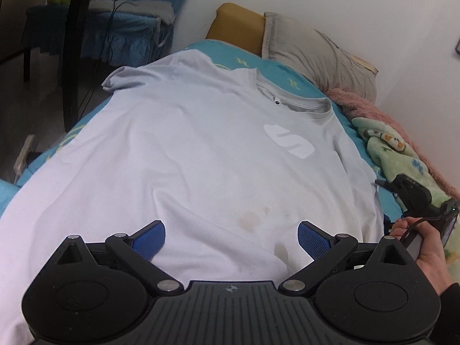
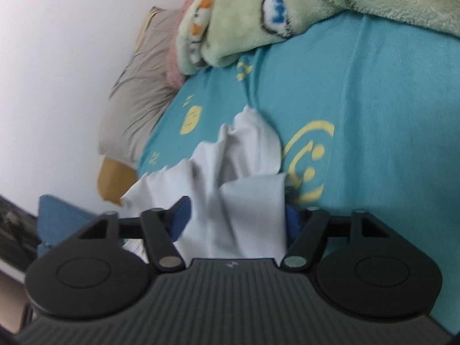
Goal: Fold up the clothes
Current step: 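Grasp the T-shirt sleeve with the right gripper and pull it outward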
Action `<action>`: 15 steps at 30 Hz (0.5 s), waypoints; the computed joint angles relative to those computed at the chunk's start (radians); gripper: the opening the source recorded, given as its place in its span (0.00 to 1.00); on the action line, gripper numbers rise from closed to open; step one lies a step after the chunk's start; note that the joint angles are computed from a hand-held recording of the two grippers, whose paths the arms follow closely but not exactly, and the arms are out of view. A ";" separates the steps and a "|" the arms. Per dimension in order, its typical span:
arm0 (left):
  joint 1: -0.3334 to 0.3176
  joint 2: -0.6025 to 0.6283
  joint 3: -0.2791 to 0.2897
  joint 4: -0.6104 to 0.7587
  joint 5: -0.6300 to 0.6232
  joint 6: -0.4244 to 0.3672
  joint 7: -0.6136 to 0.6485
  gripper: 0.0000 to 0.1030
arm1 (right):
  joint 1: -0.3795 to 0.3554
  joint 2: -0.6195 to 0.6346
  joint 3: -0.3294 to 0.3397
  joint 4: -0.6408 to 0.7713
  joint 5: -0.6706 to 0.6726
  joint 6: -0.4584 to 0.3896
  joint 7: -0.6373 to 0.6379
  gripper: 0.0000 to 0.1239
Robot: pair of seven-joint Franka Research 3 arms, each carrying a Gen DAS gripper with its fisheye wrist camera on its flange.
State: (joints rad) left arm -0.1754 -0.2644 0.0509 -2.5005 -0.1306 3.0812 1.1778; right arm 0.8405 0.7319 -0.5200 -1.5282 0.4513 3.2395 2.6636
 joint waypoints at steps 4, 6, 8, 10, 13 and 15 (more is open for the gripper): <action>-0.039 0.006 0.037 0.002 -0.043 0.012 0.037 0.97 | 0.111 0.053 -0.182 0.023 -0.043 -0.095 0.096 0.13; -0.037 0.002 0.034 -0.001 -0.046 0.014 0.040 0.97 | 0.182 0.078 -0.289 0.014 -0.088 -0.092 0.135 0.12; -0.035 -0.003 0.031 -0.003 -0.049 0.015 0.038 0.97 | 0.242 0.084 -0.383 -0.002 -0.138 -0.118 0.154 0.12; -0.029 -0.010 0.025 -0.007 -0.044 0.015 0.032 0.97 | 0.290 0.080 -0.458 -0.024 -0.191 -0.156 0.165 0.11; -0.007 -0.015 0.006 -0.011 -0.022 0.018 0.009 0.97 | 0.339 0.085 -0.553 -0.042 -0.269 -0.258 0.185 0.11; 0.007 -0.014 -0.004 -0.010 -0.004 0.018 -0.007 0.97 | 0.334 0.058 -0.549 -0.068 -0.302 -0.276 0.183 0.11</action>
